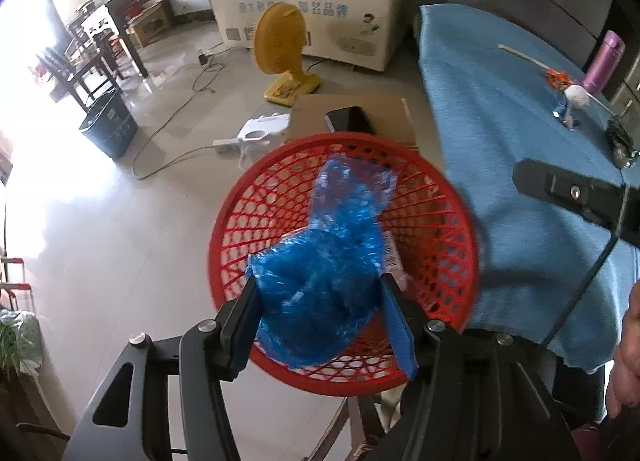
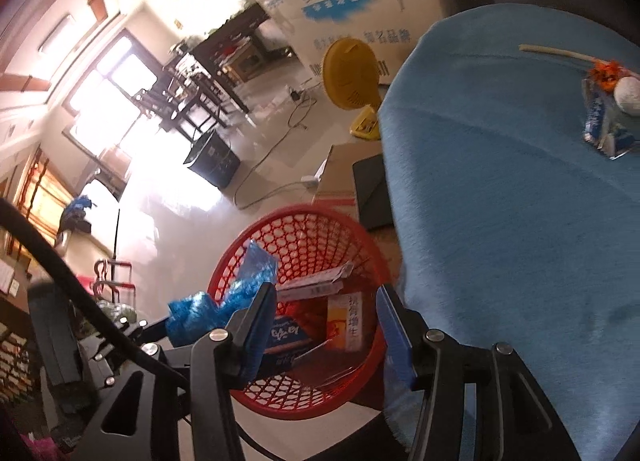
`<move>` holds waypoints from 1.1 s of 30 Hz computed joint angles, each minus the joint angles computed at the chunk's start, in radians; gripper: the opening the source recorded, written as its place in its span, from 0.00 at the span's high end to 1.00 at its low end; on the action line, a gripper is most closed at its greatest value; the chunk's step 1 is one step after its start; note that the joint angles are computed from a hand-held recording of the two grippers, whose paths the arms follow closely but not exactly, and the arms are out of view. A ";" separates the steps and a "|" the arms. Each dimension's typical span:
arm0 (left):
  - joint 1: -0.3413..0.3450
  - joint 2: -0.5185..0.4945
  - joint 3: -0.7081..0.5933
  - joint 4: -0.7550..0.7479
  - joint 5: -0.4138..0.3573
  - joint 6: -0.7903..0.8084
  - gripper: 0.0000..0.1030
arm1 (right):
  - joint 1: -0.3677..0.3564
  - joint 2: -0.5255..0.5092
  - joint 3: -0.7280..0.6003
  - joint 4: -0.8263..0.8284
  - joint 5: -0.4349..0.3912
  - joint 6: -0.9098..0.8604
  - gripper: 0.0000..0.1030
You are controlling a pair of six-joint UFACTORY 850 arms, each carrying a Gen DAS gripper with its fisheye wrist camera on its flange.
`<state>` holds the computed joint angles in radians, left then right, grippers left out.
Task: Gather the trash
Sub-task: 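Open the right tool to drop the white box while the left tool drops the blue bag, then move both open tools back over the blue table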
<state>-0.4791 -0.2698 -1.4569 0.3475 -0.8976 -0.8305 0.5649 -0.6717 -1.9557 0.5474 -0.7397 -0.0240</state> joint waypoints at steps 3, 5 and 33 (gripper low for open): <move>-0.012 -0.011 -0.030 0.001 0.004 0.019 0.43 | -0.014 0.026 0.027 -0.009 0.029 0.015 0.45; -0.023 -0.022 -0.052 0.012 0.004 0.023 0.42 | -0.027 0.048 0.053 -0.004 0.051 0.023 0.44; -0.175 -0.313 -0.550 0.067 -0.084 0.248 0.40 | -0.264 0.345 0.438 0.130 0.321 0.056 0.43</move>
<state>-0.6545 -0.5825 -2.0072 0.4142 -0.9817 -0.5822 0.3013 -0.3269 -1.5173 0.6779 -0.4185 0.0316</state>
